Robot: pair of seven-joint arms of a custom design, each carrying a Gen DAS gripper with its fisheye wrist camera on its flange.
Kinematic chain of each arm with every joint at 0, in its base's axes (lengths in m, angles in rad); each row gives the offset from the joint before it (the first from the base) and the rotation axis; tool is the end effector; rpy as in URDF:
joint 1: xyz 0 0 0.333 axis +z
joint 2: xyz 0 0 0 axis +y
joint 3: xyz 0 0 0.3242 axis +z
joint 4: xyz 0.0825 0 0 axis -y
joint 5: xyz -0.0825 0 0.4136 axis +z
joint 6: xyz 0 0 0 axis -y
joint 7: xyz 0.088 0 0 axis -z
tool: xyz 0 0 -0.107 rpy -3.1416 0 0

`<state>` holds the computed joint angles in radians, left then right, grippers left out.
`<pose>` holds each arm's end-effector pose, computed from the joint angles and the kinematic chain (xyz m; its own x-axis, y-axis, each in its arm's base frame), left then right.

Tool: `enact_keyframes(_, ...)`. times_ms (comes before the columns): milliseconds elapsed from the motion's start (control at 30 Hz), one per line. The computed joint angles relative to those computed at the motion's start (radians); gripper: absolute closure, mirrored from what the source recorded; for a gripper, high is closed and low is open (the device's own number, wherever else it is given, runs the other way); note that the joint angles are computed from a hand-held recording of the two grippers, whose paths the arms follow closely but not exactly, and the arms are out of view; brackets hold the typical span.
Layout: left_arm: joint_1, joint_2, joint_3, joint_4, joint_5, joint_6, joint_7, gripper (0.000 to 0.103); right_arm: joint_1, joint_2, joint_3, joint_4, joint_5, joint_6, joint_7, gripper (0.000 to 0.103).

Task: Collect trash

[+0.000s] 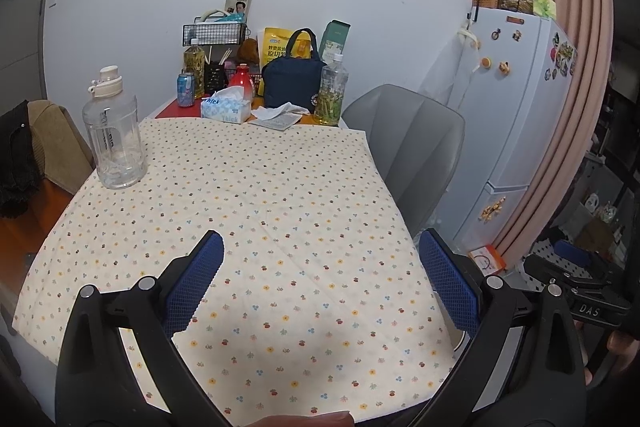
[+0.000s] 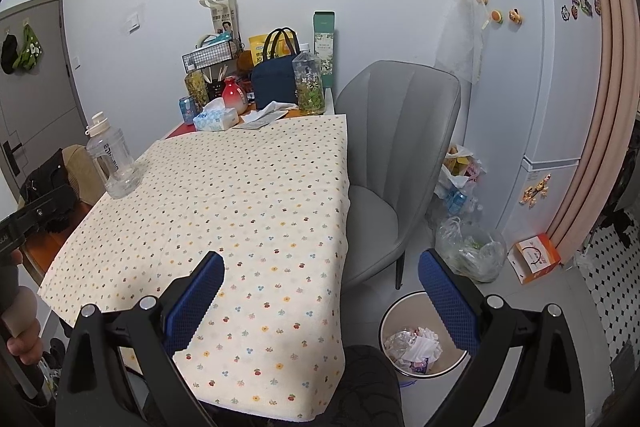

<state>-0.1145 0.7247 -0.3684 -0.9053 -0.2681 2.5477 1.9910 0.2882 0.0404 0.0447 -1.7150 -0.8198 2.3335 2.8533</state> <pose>0.7870 -0.2532 0.6029 -0.5829 -0.7975 0.1554 -0.4942 0.1962 -0.8469 0.6188 0.2006 0.6224 -0.4648 -0.8781 -0.1140 -0.5031 0.3678 -0.7820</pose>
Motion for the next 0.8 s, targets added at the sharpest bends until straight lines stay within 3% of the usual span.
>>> enact_keyframes(800, 0.005, -0.01, -0.003, -0.024, -0.001, 0.012, 0.003, 0.006, -0.001, -0.005, 0.002, -0.006, -0.002, 0.005, -0.002, 0.008)
